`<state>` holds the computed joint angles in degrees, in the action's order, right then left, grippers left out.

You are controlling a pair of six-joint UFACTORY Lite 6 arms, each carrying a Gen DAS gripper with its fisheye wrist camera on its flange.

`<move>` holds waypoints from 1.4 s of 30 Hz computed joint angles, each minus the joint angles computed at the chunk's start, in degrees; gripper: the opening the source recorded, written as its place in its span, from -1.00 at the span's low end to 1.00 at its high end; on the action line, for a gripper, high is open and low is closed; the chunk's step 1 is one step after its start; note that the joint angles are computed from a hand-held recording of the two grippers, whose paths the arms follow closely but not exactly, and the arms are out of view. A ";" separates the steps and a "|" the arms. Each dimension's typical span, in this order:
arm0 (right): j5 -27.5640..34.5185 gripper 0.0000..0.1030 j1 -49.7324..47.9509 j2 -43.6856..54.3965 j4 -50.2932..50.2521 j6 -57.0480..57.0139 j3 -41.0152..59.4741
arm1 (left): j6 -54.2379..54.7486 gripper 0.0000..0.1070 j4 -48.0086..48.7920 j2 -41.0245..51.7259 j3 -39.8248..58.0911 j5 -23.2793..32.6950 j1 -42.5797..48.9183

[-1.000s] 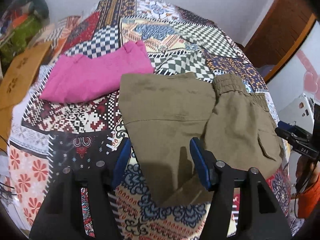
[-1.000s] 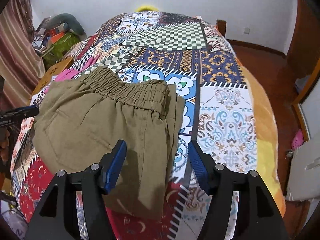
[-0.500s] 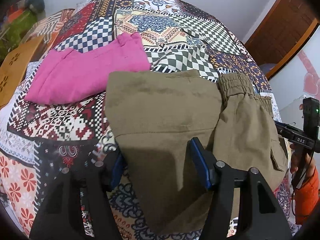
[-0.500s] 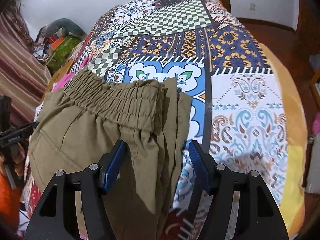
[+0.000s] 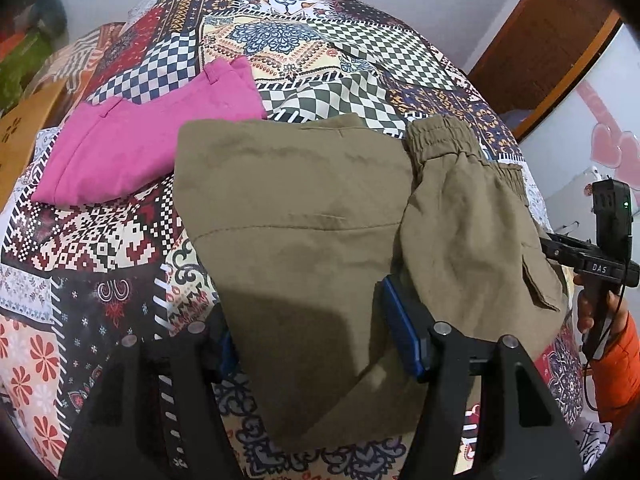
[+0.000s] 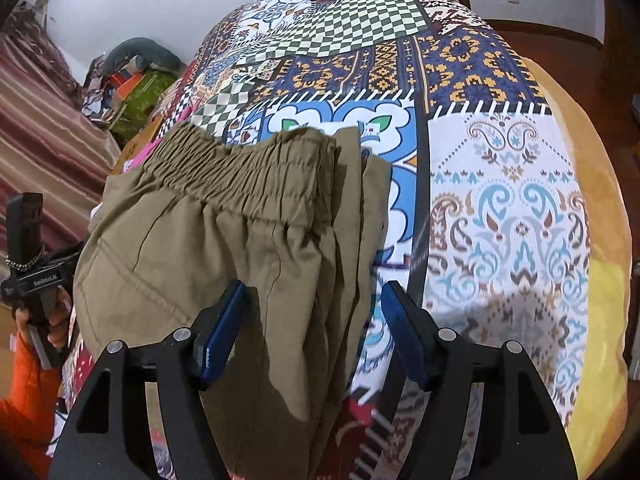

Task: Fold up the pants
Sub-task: 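Move the open right tool to the elastic waistband of the olive pants, then grasp the waistband with the right tool and lift it off the quilt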

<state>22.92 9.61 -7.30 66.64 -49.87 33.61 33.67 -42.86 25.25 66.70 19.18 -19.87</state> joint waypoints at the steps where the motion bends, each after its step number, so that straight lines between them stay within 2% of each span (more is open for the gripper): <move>1: -0.17 0.28 0.18 0.37 0.85 -0.48 0.12 | 0.82 0.15 -0.98 0.35 0.37 0.43 0.25; 5: 0.20 0.29 0.69 3.48 4.59 -3.34 2.42 | 2.26 0.15 -3.48 2.97 3.69 2.18 0.81; 11: -0.25 0.25 1.14 8.33 6.72 -5.02 6.93 | -1.12 0.15 0.04 7.29 9.19 1.60 -0.60; 13: -0.42 0.10 0.67 8.68 9.38 -7.22 6.98 | -0.85 0.13 -0.63 8.32 10.53 1.69 -0.57; 19: -0.82 -0.28 -0.58 8.92 11.19 -9.25 7.52 | -1.28 -0.18 -1.45 9.97 13.15 1.92 -0.20; 20: -0.81 -0.31 -0.73 8.71 11.39 -9.67 7.40 | -1.43 -0.21 -1.29 10.03 13.34 1.95 -0.16; 22: -0.77 -0.39 -0.91 8.19 10.66 -9.85 7.20 | -1.24 -0.42 -1.24 9.71 13.16 1.71 -0.16; 24: -1.75 -0.44 -0.20 7.77 9.75 -9.44 7.21 | 0.33 -0.47 -2.52 8.98 12.46 1.77 -0.07; 27: -2.63 -0.50 0.37 7.39 9.80 -9.52 7.21 | 9.90 -0.55 -12.14 7.81 10.80 5.02 1.14; 31: -3.08 -0.63 0.25 6.28 12.38 -11.93 6.48 | 8.39 -0.80 -9.11 5.69 8.53 3.56 0.09; 37: -6.58 -0.76 2.48 2.88 8.86 -8.57 5.73 | 8.50 -0.88 -8.72 0.77 4.51 1.57 -0.58; 42: -7.64 -0.79 3.87 0.56 3.47 -2.92 5.87 | 6.59 -0.89 -6.47 -3.15 2.57 -0.13 -2.14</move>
